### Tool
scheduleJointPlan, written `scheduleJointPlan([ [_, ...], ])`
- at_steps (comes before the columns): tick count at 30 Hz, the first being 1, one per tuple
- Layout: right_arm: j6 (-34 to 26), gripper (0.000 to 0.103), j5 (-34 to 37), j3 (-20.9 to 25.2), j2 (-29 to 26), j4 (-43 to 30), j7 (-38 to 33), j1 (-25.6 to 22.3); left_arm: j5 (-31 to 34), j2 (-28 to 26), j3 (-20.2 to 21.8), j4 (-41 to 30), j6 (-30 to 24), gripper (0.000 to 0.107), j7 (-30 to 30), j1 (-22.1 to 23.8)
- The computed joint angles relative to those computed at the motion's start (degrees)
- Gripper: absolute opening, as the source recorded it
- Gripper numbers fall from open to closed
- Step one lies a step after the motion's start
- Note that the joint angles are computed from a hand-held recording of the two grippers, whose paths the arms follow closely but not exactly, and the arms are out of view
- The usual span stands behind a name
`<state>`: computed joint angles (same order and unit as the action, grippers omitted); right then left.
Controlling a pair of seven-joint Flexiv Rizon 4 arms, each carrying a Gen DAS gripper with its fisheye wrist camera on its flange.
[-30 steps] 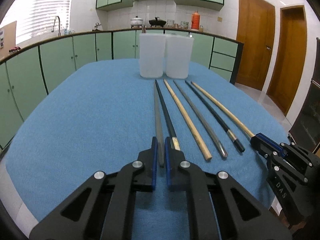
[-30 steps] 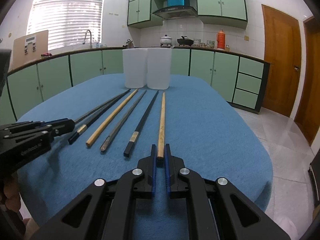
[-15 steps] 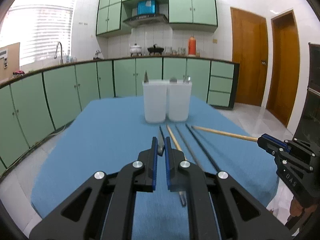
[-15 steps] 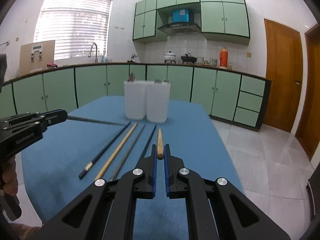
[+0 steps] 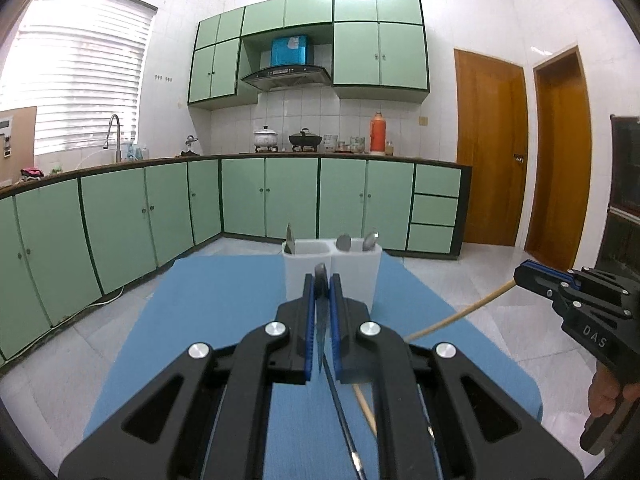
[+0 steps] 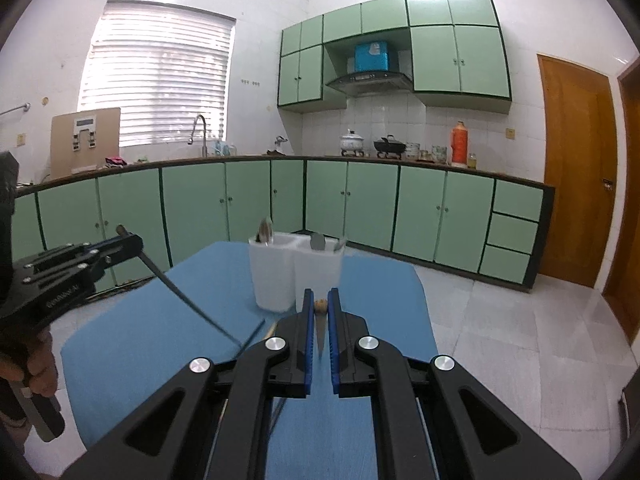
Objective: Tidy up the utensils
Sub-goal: 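Lift both held chopsticks and carry them above the white holder, then lower chopsticks into white holder and open left gripper while right gripper opens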
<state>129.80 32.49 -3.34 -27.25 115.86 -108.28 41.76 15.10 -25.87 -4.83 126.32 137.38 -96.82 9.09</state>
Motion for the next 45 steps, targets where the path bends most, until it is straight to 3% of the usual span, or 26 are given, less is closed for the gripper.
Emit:
scheduleJointPlan([
  [7, -6.91, 0.007, -0.92, -3.4, 2.18, -3.17, -0.77, 1.34, 3.37, 1.32, -2.45, -3.58, -4.74, 0.006, -2.62, 2.78],
  [12, -10.75, 0.007, -7.56, -2.27, 3.37, -3.6, 3.97, -1.58, 6.78, 2.19, -4.29, -5.52, -6.97, 0.006, -5.58, 5.46],
  [17, -12.32, 0.007, -10.71, -4.78, 3.97, -3.91, 6.18, -0.43, 8.17, 2.84, -4.71, -7.27, -7.77, 0.006, -6.97, 6.34],
  [31, -15.8, 0.007, -20.24, -4.95, 6.16, -8.78, 11.25, -3.63, 11.8, 2.63, -7.73, -17.43, -10.99, 0.006, -9.92, 8.49],
  [36, -19.08, 0.007, -24.85, -4.65, 4.96, -13.75, 15.23, -6.03, 11.7, 0.25, -9.91, -24.86, -13.66, 0.006, -9.81, 8.66],
  [40, -22.39, 0.007, -27.95, -7.46, 2.46, -18.47, 19.04, -5.38, 10.61, -2.88, -11.97, -30.81, -16.14, 0.006, -8.14, 8.36],
  [45, -25.85, 0.007, -32.88, -7.97, -1.78, -24.41, 23.9, -7.01, 6.66, -8.54, -12.65, -38.41, -18.34, 0.006, -3.31, 6.2],
])
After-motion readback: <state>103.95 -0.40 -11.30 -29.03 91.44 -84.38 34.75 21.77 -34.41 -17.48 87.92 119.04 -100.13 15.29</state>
